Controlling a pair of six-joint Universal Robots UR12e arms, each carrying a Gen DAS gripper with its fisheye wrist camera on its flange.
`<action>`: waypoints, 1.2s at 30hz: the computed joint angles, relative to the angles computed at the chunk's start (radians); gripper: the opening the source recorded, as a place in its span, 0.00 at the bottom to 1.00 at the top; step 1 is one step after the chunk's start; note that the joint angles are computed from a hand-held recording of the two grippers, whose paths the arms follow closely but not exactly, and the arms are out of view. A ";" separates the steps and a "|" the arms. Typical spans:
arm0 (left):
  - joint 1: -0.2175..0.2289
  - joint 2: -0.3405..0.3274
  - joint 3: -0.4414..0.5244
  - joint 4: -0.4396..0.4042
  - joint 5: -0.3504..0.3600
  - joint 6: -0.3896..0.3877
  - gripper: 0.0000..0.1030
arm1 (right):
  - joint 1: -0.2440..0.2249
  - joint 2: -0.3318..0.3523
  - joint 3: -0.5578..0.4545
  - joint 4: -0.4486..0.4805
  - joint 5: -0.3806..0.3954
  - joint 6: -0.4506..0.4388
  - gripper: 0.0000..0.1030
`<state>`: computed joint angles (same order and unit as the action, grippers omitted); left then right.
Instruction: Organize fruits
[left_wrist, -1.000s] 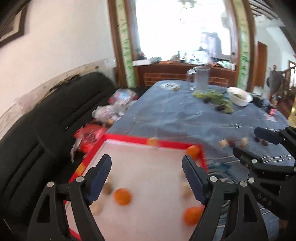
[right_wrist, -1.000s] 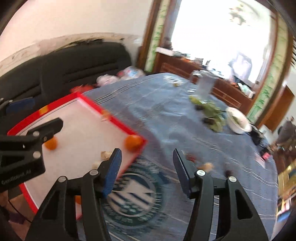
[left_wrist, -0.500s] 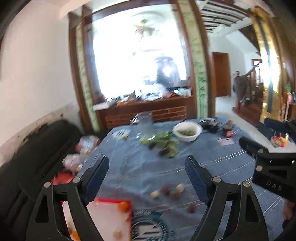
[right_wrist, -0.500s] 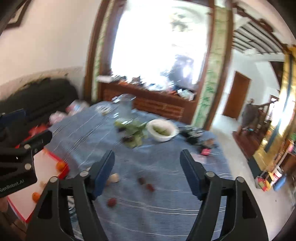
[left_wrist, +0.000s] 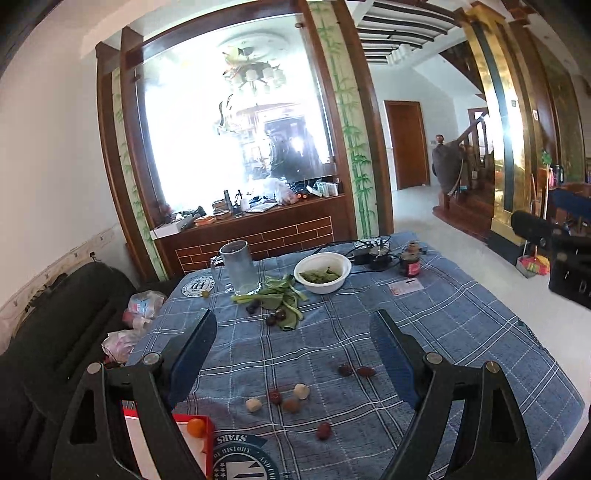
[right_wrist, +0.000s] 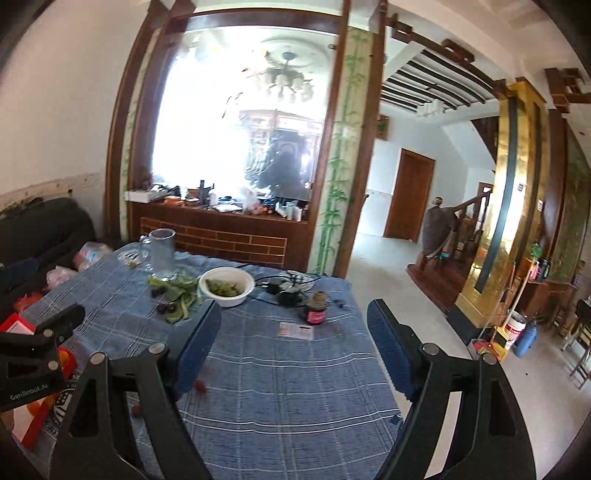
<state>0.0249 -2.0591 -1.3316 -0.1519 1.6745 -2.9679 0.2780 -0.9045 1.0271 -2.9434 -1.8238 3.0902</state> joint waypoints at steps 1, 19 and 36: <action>-0.002 0.000 0.001 0.000 0.000 0.002 0.83 | -0.004 -0.003 0.004 -0.004 -0.003 0.008 0.81; -0.013 -0.001 -0.001 0.007 -0.003 0.020 0.83 | -0.015 -0.018 0.034 -0.042 0.000 0.020 0.83; -0.008 -0.006 -0.007 0.033 0.053 -0.025 0.83 | -0.008 -0.004 0.014 0.019 0.070 0.036 0.83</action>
<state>0.0169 -2.0650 -1.3383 -0.1192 1.7270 -2.9926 0.2695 -0.9087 1.0411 -2.9241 -1.7543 3.1257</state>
